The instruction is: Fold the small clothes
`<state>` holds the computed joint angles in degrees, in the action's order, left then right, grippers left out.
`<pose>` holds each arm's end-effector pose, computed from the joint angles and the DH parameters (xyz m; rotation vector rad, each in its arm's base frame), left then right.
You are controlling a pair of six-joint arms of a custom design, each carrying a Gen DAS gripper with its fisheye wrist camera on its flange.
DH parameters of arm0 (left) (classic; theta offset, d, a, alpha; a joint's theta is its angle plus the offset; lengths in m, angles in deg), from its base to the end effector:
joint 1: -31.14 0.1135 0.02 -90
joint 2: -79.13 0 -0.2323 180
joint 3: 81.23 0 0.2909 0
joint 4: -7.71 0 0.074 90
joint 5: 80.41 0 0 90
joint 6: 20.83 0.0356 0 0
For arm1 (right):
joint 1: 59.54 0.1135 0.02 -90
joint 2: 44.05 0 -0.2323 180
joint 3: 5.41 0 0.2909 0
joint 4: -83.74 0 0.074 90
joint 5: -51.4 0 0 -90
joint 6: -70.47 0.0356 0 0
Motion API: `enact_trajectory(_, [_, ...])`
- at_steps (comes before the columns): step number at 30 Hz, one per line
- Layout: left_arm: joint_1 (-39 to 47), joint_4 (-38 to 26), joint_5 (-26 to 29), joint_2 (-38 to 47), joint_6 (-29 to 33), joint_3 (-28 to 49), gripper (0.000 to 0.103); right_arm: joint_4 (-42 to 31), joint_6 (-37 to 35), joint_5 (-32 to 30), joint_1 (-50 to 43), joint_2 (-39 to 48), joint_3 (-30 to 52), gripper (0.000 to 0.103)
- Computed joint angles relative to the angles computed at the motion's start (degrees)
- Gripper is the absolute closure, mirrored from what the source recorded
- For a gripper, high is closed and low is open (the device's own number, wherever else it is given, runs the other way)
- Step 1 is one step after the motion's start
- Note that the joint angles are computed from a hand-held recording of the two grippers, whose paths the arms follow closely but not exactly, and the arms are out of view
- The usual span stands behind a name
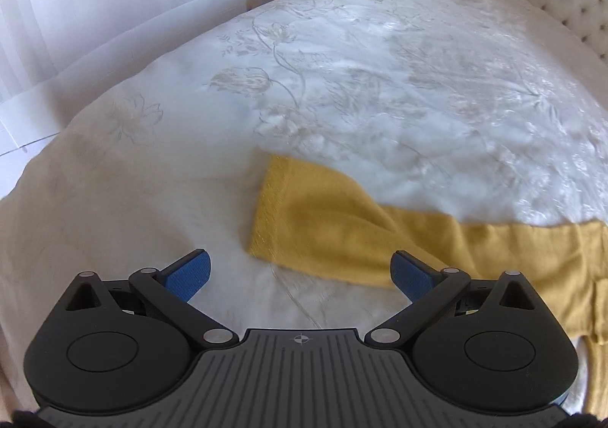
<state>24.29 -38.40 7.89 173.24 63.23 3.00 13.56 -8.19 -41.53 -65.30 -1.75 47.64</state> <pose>0.3819 -0.0448 0.2044 0.0087 2.5481 -0.0492 0.1889 -0.0172 0.2298 0.3699 2.5830 0.1014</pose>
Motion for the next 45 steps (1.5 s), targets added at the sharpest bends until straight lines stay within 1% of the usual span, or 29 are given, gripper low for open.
enact_trajectory(3, [1.08,0.73,1.39,4.61,0.47,2.67,0.000,0.14,1.13,1.57,1.92,2.89,1.35,0.001])
enact_trajectory(7, [2.05,1.58,2.89,9.69,1.61,5.32,0.000,0.15,1.42,2.19,2.75,6.66,3.00,0.001])
enact_trajectory(11, [2.56,2.72,4.20,12.30,2.83,6.06,0.000,0.66,1.22,2.39,3.56,10.45,4.59,0.001])
enact_trajectory(14, [2.88,4.65,5.12,12.67,3.45,4.96,0.000,1.32,1.22,2.34,4.36,13.59,6.02,0.001])
enact_trajectory(19, [3.52,9.56,6.72,11.08,1.72,1.15,0.001,2.61,1.78,1.68,5.43,17.41,7.58,0.001])
enact_trajectory(21, [3.75,9.50,7.24,10.65,1.42,0.88,0.001,3.02,1.61,1.53,6.04,18.74,8.19,0.001])
enact_trajectory(23, [3.94,8.13,7.61,10.79,1.68,1.84,0.002,3.30,1.42,1.15,6.46,19.69,8.62,0.001])
enact_trajectory(24, [4.06,7.75,7.60,10.60,1.85,2.04,0.016,3.47,1.40,0.98,6.66,20.08,8.78,0.001])
enact_trajectory(25, [4.11,7.56,7.25,10.02,1.96,1.94,0.038,3.55,1.34,0.78,6.82,20.37,8.94,0.001])
enact_trajectory(26, [4.23,7.34,7.65,9.78,1.69,2.14,0.048,3.66,1.28,0.56,6.98,20.61,9.06,0.001])
enact_trajectory(27, [4.72,6.57,9.24,9.47,0.94,2.47,0.061,3.78,1.23,0.39,7.13,20.76,9.13,0.001])
enact_trajectory(28, [5.17,5.52,10.97,9.35,-0.12,3.07,0.076,3.91,1.17,0.21,7.29,21.00,9.30,0.001])
enact_trajectory(30, [5.61,3.93,12.61,8.80,-1.94,3.92,0.091,4.14,1.13,-0.22,7.43,21.18,9.39,0.001])
enact_trajectory(32, [5.98,2.81,14.10,7.50,-2.55,4.20,0.093,4.27,1.33,-0.76,7.16,20.89,9.27,0.001])
enact_trajectory(38, [6.37,0.12,19.95,2.80,-5.24,6.30,0.093,3.80,1.59,-1.81,5.06,17.00,7.16,0.001])
enact_trajectory(39, [6.32,0.05,20.91,2.02,-5.84,6.75,0.093,3.58,1.49,-1.95,4.61,16.10,6.63,0.001])
enact_trajectory(40, [6.16,0.22,21.92,1.12,-6.54,7.14,0.095,3.30,1.43,-2.09,4.19,15.15,6.09,0.001])
enact_trajectory(43, [5.30,0.17,24.61,-0.48,-8.79,9.30,0.095,2.31,0.81,-3.11,2.34,11.74,4.21,0.001])
enact_trajectory(45, [3.91,0.66,24.88,-1.75,-9.68,10.20,0.095,1.54,0.02,-4.11,0.75,9.16,2.81,0.001])
